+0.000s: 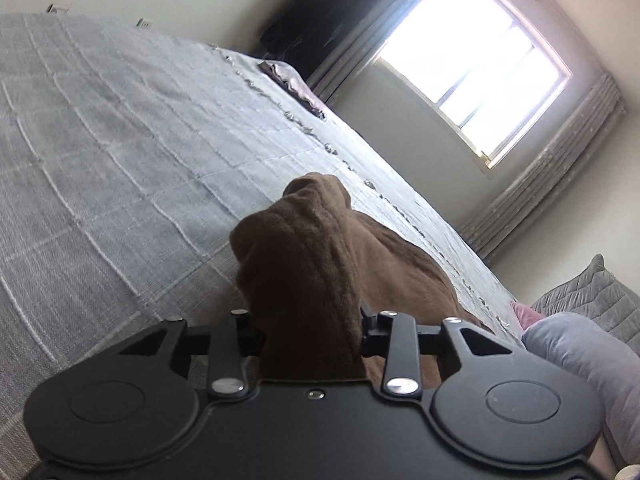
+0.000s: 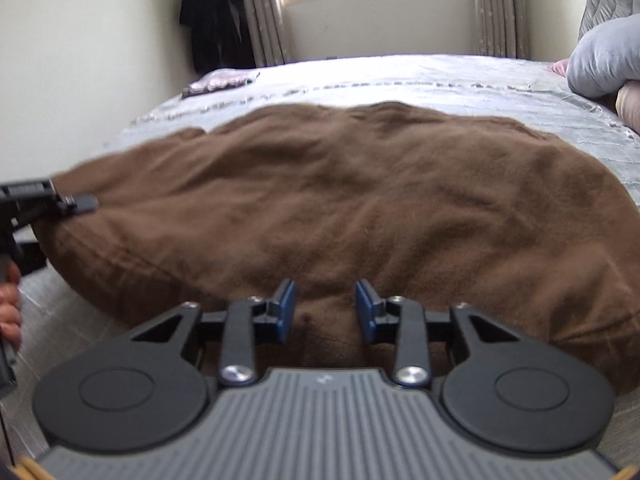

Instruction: Fold large clothes

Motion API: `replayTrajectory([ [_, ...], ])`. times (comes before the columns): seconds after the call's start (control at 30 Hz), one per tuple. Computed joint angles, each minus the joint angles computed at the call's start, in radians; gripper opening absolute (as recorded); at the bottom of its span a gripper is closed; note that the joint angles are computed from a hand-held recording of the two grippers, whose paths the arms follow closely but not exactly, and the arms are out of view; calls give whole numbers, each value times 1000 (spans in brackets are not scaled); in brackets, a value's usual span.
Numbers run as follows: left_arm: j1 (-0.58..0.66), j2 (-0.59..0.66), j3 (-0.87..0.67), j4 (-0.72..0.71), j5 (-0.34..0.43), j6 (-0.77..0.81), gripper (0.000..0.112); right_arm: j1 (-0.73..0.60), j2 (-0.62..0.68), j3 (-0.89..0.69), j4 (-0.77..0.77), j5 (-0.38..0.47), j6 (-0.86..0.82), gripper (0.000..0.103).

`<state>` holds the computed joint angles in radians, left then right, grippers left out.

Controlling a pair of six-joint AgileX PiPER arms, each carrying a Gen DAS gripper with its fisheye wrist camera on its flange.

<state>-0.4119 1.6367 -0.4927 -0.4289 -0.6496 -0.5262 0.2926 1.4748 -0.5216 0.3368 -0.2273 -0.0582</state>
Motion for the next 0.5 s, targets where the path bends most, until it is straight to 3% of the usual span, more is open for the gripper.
replayTrajectory([
  [0.13,-54,-54,0,-83,-18,151,34,-23,40,-23,-163,17,154,33],
  [0.3,-176,-101,-62,-185,-69,399,32,-24,55,-28,-184,16,178,33],
  [0.43,-284,-93,-143,-174,-102,528,31,-27,62,-17,-239,-10,231,33],
  [0.5,-323,-64,-191,-111,-102,538,31,-41,56,-9,-338,-15,332,33],
])
